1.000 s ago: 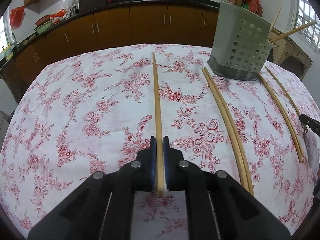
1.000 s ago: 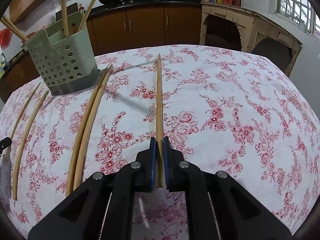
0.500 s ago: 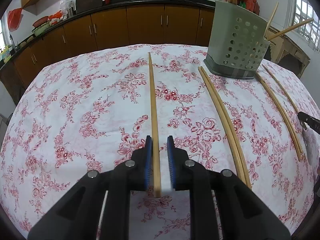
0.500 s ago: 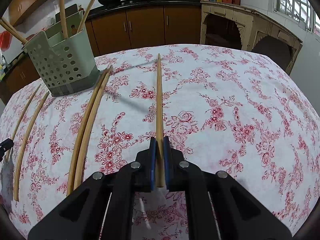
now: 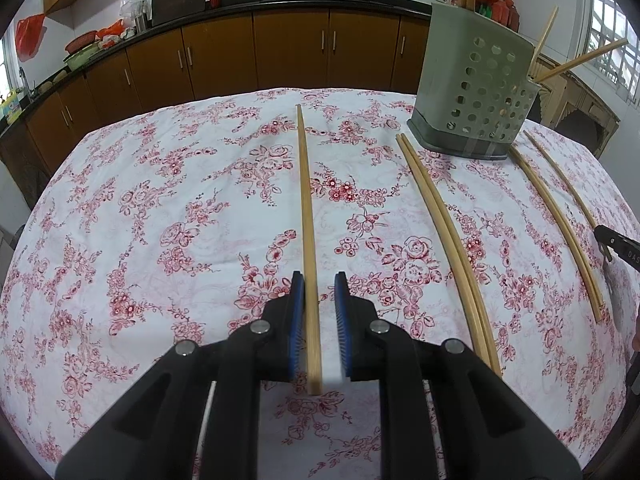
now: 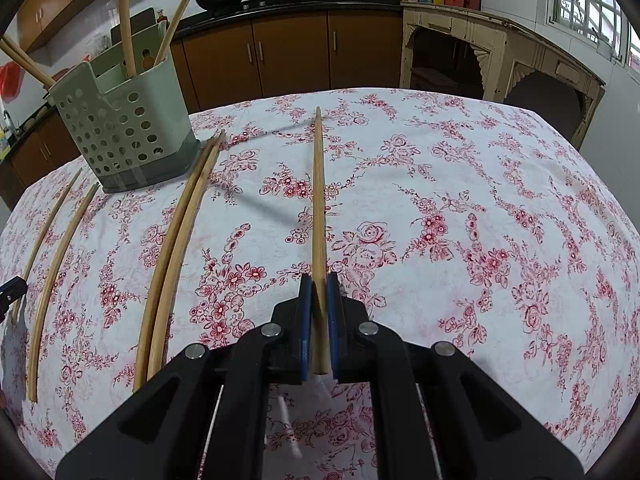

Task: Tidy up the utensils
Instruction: 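Lift both held chopsticks upright and carry them toward the green holder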

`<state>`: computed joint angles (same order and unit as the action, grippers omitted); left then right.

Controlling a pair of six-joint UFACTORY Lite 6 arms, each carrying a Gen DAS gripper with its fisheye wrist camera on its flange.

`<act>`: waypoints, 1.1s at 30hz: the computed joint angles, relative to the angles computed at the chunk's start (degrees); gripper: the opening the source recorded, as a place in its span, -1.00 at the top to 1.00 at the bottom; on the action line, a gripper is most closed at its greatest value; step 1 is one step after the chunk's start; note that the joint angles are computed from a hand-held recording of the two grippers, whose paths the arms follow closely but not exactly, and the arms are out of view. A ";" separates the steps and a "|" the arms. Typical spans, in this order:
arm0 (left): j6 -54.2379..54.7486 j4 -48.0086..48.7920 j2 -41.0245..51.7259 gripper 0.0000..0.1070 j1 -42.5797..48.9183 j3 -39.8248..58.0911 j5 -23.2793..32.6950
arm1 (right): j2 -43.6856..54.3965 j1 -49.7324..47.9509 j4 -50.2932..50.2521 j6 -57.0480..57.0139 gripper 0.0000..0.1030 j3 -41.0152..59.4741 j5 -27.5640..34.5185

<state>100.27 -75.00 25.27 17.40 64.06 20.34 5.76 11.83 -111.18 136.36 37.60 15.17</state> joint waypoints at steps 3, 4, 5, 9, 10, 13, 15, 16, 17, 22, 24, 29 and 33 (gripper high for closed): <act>1.67 -1.00 -0.96 0.68 -0.16 -1.24 -0.72 | -0.24 0.09 -0.54 0.66 0.84 -0.34 -0.02; 1.86 -1.04 -1.12 0.68 -0.02 -1.46 -0.59 | -0.42 0.19 -0.50 0.69 0.84 -0.55 0.05; 1.91 -1.06 -1.23 0.68 0.17 -1.63 -0.38 | -0.53 0.34 -0.18 0.48 0.84 -0.67 0.17; 1.94 -1.30 -1.61 0.75 0.40 -2.10 -0.39 | -0.62 0.20 -0.46 0.75 0.84 -0.67 -0.04; 1.96 -1.33 -1.64 0.83 0.47 -2.15 -0.38 | -0.73 -0.06 -2.06 2.39 0.84 -0.83 -0.38; 0.92 -0.19 -1.89 0.85 0.38 -2.20 -0.62 | -0.97 -0.05 -2.29 2.44 0.85 -1.00 -0.38; -3.65 4.70 -2.53 0.86 0.10 -2.11 -0.81 | -2.71 0.71 -0.58 0.89 0.85 -2.03 0.15; -4.20 5.46 -3.11 0.86 0.33 -2.41 -0.48 | -3.99 0.77 -0.89 1.05 0.85 -2.77 0.23; -3.70 5.26 -3.74 0.86 0.56 -2.86 -0.34 | -5.54 0.91 -0.85 0.86 0.85 -3.57 0.56; -1.02 4.58 -8.96 0.86 2.26 -5.27 1.87 | -13.66 1.42 6.01 -6.89 0.85 -6.18 2.33; 0.09 4.05 -11.42 0.86 2.93 -5.98 3.09 | -16.95 1.59 9.10 -10.37 0.85 -6.81 3.14; 0.49 3.55 -17.07 0.86 4.78 -6.27 7.36 | -22.79 2.37 14.69 -17.54 0.86 -7.28 5.51; -0.30 3.28 -20.42 0.86 6.51 -5.40 11.36 | -26.61 2.62 17.41 -21.52 0.86 -6.98 6.52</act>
<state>99.97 -71.72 4.85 23.91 58.66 31.70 -20.84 14.45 -93.77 114.84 30.62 21.69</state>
